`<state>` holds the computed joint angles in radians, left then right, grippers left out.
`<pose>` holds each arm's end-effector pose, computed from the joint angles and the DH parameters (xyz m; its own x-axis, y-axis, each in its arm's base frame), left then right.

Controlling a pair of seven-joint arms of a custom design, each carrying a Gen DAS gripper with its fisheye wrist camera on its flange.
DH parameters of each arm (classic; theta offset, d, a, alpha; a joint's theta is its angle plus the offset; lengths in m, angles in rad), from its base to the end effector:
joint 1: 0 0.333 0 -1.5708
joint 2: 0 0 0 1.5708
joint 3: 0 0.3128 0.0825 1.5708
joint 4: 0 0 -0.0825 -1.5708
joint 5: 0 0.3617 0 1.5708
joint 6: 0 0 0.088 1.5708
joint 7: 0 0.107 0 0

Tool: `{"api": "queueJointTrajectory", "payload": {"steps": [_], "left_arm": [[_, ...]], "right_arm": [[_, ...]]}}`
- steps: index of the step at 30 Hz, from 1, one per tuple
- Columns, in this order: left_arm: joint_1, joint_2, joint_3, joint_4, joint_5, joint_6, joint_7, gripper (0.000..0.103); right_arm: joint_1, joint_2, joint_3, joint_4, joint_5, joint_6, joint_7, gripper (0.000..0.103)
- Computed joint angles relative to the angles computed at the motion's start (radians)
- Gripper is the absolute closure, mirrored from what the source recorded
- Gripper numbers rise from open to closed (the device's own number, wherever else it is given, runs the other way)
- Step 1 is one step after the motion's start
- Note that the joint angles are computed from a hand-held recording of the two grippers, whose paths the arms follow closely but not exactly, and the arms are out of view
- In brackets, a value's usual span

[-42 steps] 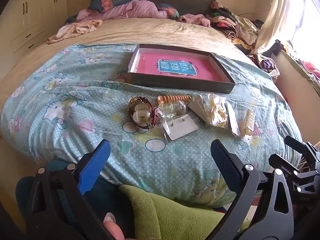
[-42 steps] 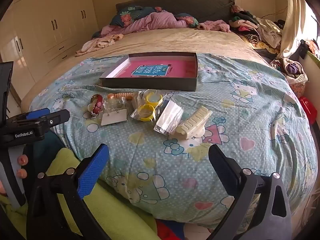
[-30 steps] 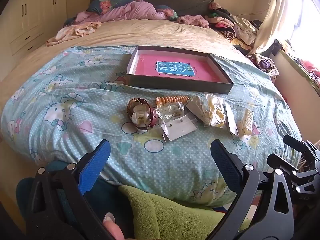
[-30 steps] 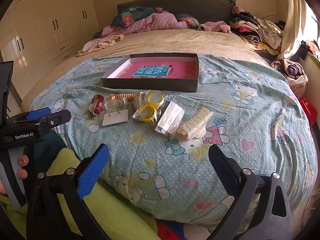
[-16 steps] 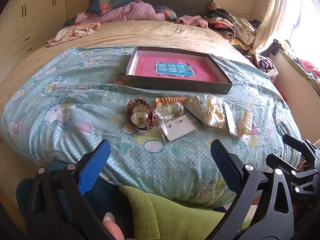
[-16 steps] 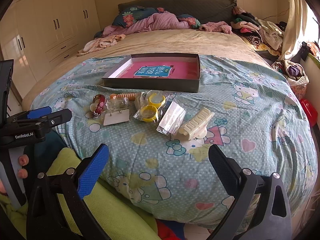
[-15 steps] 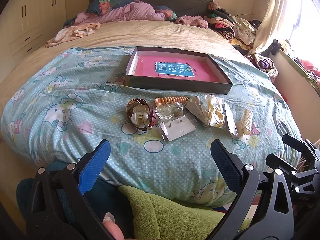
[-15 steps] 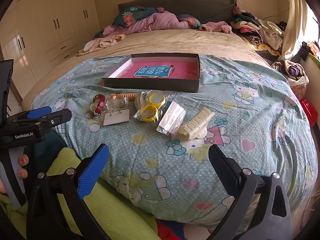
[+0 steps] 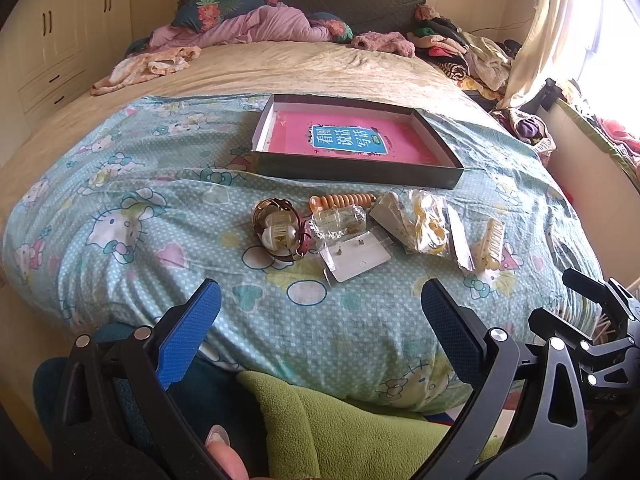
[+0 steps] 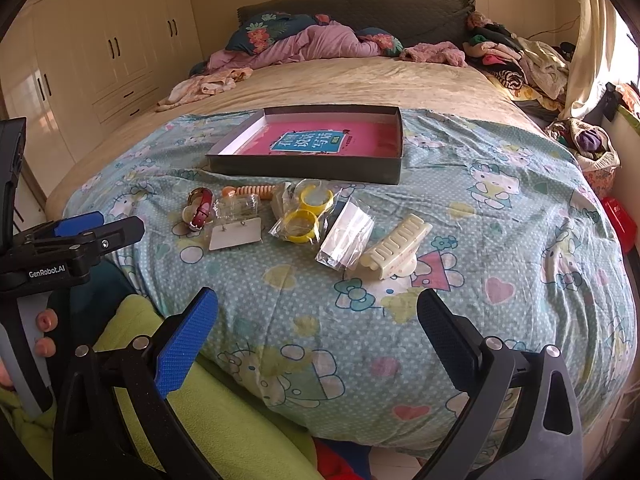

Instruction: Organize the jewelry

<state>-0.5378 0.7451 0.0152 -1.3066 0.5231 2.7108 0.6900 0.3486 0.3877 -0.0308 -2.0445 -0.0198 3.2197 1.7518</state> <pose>0.6518 -0.3999 0.3778 -0.0912 -0.9910 0.0980 -0.7453 0.0026 -0.6667 0.5980 0.2005 0.3576 0.2045 -0.9734 -0.1034 -0.7091 -0.0745 -0.7011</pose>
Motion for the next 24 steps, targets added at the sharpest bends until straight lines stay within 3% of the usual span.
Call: {"api": "queueJointTrajectory", "payload": {"steps": [11, 24], "left_arm": [[-0.003, 0.000, 0.003, -0.003, 0.002, 0.005, -0.002, 0.009], [-0.006, -0.004, 0.007, 0.005, 0.015, -0.017, -0.008, 0.009]], "right_arm": [[-0.005, 0.004, 0.008, 0.005, 0.004, -0.003, -0.004, 0.004], [-0.061, 0.018, 0.062, 0.022, 0.020, -0.006, -0.025, 0.004]]}}
